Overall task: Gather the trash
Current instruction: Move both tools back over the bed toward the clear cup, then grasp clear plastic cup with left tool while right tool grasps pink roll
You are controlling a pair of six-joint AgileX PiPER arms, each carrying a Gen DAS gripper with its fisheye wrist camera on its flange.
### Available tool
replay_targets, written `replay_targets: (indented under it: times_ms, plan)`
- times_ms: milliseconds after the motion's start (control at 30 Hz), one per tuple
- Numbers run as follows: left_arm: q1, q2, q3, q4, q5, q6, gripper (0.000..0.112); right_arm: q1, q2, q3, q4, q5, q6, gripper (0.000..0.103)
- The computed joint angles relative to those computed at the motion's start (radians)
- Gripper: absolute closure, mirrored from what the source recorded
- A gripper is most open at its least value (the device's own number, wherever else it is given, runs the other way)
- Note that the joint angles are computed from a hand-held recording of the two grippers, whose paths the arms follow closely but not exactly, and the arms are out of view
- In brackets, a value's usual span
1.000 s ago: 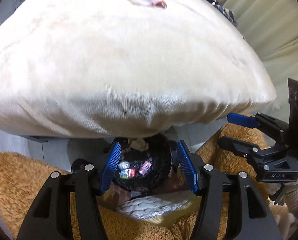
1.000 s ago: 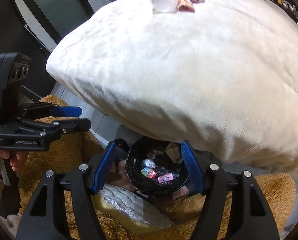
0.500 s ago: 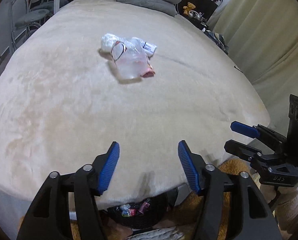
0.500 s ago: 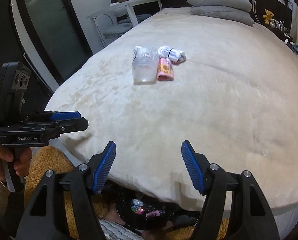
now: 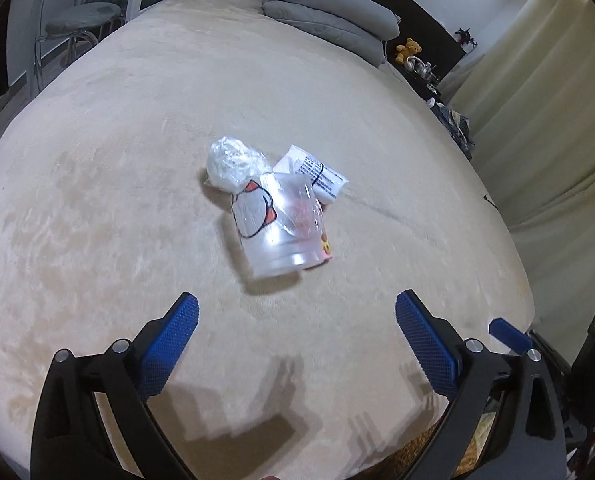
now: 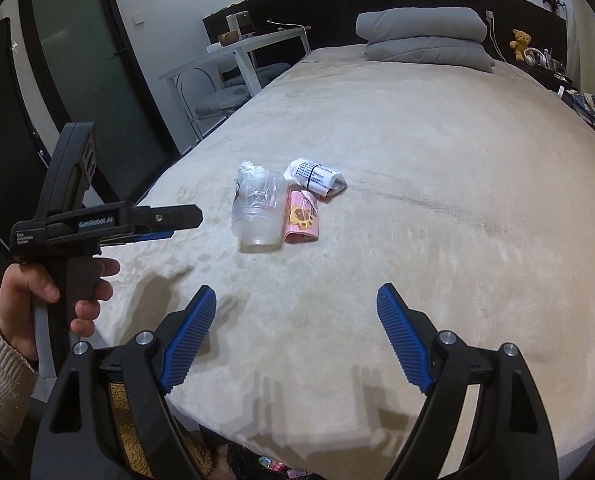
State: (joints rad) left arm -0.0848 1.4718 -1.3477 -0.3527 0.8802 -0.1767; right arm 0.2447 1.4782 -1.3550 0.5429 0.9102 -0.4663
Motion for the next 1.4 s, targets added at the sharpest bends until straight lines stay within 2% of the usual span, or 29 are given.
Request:
replay_targets:
  times_ms: [167,267,533,600,633,700,1033,1333,1400]
  plan:
    - [0.031,0.154,-0.128,-0.022,0.023,-0.013,0.016,-0.015,0.046,-0.025,0.03,-0.002,-0.017,0.021]
    - [0.039,0.248,-0.221,-0.017,0.066,-0.027,0.016,-0.026,0.067,-0.029,0.053,-0.004,-0.026,0.021]
    - [0.036,0.4,-0.368,-0.016,0.146,-0.068,0.016,-0.047,0.117,-0.027,0.098,-0.003,-0.055,0.021]
    - [0.039,0.417,-0.383,-0.036,0.142,-0.055,0.017,-0.047,0.131,-0.033,0.099,-0.003,-0.054,0.021]
    - [0.031,0.417,-0.385,-0.016,0.135,-0.054,0.02,-0.045,0.138,-0.035,0.098,-0.005,-0.054,0.021]
    - [0.017,0.433,-0.409,0.022,0.148,-0.057,0.043,-0.04,0.151,-0.044,0.096,-0.006,-0.054,0.021]
    - [0.032,0.311,-0.246,-0.009,0.071,0.051,0.044,0.011,0.228,-0.117,0.052,-0.043,-0.027,0.021]
    - [0.033,0.117,-0.037,-0.011,0.015,0.11,0.044,0.081,0.419,-0.296,0.018,-0.1,-0.007,0.021]
    - [0.037,0.083,-0.006,-0.015,0.01,0.122,0.044,0.103,0.472,-0.355,-0.031,-0.099,0.032,0.021]
